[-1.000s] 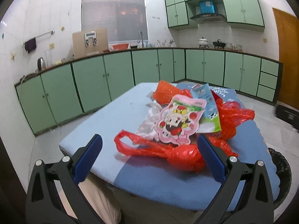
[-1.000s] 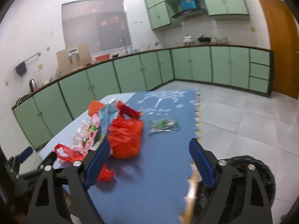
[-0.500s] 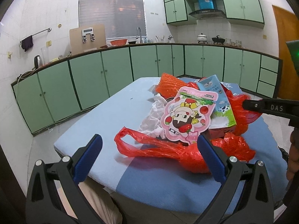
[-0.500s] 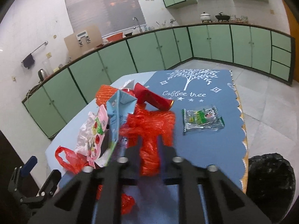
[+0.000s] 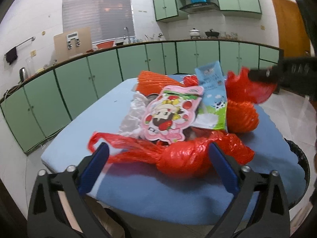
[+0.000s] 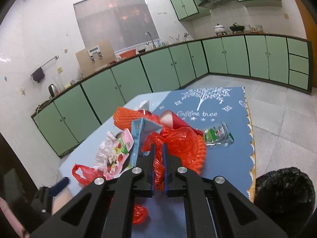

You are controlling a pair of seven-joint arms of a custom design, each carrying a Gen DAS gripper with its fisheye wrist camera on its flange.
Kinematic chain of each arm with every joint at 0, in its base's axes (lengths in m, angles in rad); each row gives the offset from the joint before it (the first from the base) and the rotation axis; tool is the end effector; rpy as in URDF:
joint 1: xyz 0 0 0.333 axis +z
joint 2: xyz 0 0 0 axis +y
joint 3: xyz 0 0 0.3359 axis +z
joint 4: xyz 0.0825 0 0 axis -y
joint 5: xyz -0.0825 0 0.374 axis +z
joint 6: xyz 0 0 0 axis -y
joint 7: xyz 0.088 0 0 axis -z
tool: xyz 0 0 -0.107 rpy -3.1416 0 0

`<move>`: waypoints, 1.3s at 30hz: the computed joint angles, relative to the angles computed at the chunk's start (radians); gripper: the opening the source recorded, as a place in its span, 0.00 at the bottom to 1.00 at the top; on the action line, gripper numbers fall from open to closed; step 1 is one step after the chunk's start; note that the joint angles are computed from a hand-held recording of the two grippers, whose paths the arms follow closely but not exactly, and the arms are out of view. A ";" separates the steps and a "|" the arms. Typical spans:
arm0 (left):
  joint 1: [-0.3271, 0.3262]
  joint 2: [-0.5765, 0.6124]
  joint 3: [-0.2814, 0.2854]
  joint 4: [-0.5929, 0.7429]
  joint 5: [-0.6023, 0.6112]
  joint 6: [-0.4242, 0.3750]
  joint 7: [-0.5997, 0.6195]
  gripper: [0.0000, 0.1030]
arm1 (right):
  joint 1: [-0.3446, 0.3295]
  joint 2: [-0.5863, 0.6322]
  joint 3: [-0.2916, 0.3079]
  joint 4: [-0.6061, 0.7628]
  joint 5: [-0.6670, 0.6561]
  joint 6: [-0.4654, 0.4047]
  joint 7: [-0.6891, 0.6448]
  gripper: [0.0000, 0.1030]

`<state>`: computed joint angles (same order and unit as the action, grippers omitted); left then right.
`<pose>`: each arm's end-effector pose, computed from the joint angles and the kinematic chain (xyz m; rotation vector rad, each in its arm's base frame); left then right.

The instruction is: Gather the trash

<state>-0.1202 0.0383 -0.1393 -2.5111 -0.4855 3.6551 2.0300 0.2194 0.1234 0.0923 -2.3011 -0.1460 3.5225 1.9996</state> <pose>0.4942 -0.0683 0.4234 -1.4288 1.6603 -0.8436 0.5334 0.1885 0.4578 -1.5085 1.4437 -0.5311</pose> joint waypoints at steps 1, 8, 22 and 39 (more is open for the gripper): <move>0.001 0.009 -0.001 0.006 0.017 0.003 -0.003 0.76 | -0.003 -0.006 0.001 -0.005 -0.005 0.005 0.002 0.06; 0.036 0.029 0.005 0.012 0.267 -0.027 -0.148 0.19 | -0.007 -0.043 -0.008 -0.048 -0.031 0.051 0.028 0.06; 0.131 -0.011 0.031 -0.005 0.616 -0.030 -0.474 0.00 | 0.041 -0.166 -0.021 -0.186 0.149 0.158 -0.096 0.06; 0.172 -0.095 0.098 0.036 0.975 0.052 -0.844 0.00 | 0.025 -0.279 -0.033 -0.248 0.193 0.224 -0.153 0.06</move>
